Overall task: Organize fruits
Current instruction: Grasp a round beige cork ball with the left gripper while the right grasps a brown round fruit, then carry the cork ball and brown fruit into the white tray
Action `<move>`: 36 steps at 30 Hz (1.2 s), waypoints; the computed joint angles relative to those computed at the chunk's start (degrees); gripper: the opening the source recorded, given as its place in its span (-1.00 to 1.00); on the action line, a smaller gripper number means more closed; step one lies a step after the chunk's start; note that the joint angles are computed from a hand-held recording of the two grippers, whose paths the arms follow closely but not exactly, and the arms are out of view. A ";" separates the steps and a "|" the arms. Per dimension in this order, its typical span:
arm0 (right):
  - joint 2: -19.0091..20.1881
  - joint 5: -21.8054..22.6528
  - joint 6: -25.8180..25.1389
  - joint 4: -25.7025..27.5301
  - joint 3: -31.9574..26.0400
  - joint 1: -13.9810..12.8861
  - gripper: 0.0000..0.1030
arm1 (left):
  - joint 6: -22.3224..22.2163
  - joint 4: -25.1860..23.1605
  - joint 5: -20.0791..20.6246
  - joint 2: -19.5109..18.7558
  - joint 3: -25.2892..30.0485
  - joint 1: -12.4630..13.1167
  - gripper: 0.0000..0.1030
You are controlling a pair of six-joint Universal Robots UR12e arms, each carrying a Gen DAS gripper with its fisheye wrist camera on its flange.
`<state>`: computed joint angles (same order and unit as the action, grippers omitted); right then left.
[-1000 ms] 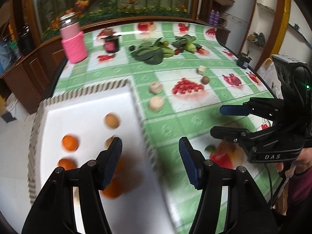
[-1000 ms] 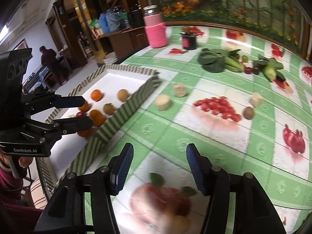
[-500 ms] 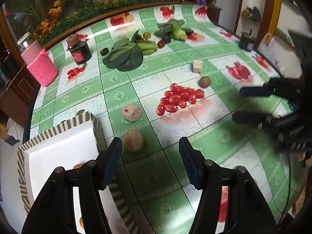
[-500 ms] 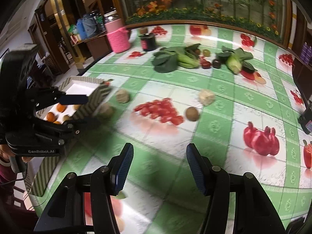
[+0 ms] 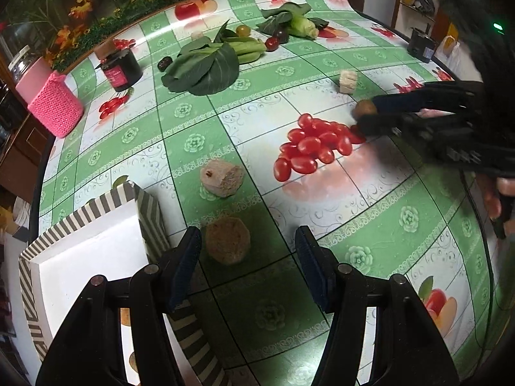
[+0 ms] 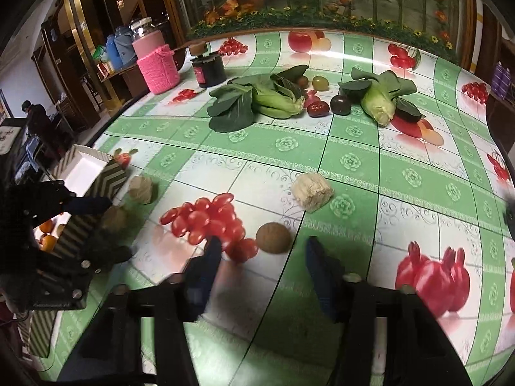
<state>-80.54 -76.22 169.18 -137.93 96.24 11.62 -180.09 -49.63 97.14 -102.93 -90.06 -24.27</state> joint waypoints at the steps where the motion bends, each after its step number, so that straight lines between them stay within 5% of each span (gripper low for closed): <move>1: 0.22 0.37 0.19 0.01 -0.05 -0.12 -0.52 | 0.35 -0.06 -0.13 0.01 -0.02 -0.02 0.09; 3: 0.21 1.09 0.74 -1.01 0.27 -0.36 -0.52 | 1.45 0.25 -0.82 0.20 -0.26 0.07 -0.43; 4: 0.08 1.11 0.79 -1.05 0.39 -0.39 -0.52 | 1.63 0.03 -1.29 0.21 -0.21 0.23 -0.51; 21: -7.14 4.28 3.54 -4.73 6.89 -1.06 -0.52 | -2.00 3.84 -3.80 4.27 -3.78 -0.02 -0.51; 36: -10.35 6.10 3.81 -5.37 9.41 1.91 -0.53 | -8.36 7.15 0.06 9.17 -8.99 -1.01 -0.51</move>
<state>-90.89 -70.12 172.99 -143.30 105.64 13.54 -188.45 -42.48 97.20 -93.75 -99.05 -25.28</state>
